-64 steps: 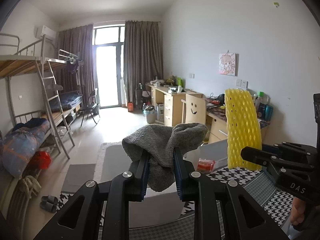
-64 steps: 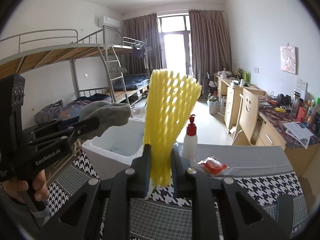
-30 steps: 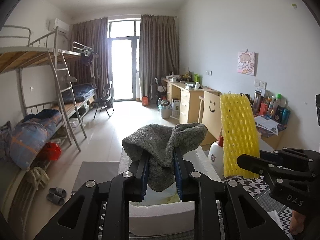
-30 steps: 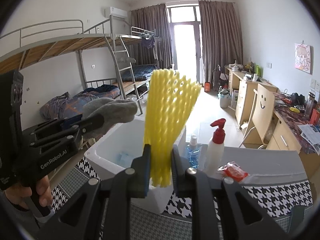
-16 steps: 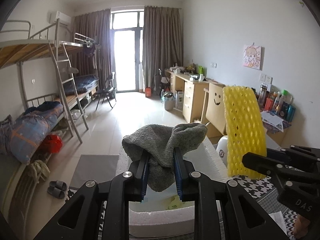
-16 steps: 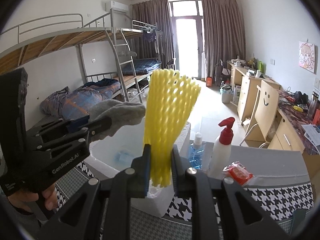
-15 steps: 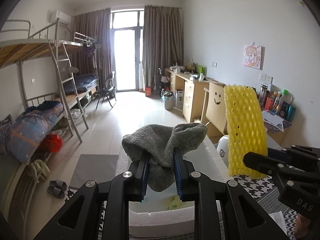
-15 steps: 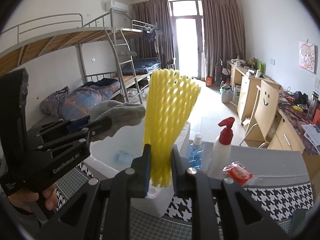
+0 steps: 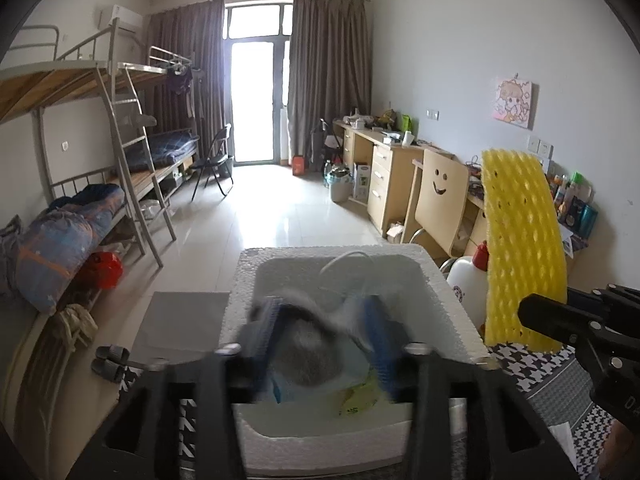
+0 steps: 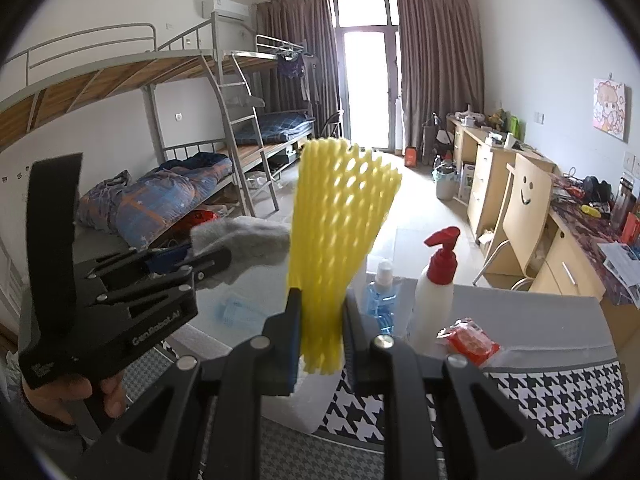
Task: Organize soft objects
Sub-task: 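Lower the grey cloth into the foam box and open the left tool, then lower the yellow net into the foam box and open the right tool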
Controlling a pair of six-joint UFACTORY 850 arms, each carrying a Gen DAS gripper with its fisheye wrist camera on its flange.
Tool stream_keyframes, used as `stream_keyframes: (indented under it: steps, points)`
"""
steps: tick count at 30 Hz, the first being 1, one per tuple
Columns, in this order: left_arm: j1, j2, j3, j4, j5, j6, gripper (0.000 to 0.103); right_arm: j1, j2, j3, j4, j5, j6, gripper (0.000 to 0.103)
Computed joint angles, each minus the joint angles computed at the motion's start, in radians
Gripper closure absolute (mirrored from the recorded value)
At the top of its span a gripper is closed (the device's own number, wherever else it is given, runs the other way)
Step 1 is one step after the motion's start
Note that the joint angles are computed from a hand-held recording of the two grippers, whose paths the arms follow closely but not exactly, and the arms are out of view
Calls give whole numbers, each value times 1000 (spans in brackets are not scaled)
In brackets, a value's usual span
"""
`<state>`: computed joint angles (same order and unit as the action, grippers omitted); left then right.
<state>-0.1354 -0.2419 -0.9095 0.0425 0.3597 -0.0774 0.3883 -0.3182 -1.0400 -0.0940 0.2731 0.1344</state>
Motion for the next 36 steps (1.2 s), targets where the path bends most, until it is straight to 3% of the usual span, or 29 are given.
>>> stream_keyframes:
  steps: [1, 3, 10, 36]
  points:
    - [-1, 3, 4, -20, 8, 19, 29, -1, 0, 1, 0, 1, 0, 81]
    - [-2, 12, 17, -68, 34, 55, 16, -2, 0, 1, 4, 2, -1, 81]
    - [-4, 28, 39, -134, 61, 123, 5, 1, -5, -3, -2, -1, 4, 81]
    - [52, 110, 149, -200, 139, 140, 1, 26, -85, -104, -249, -61, 205, 81]
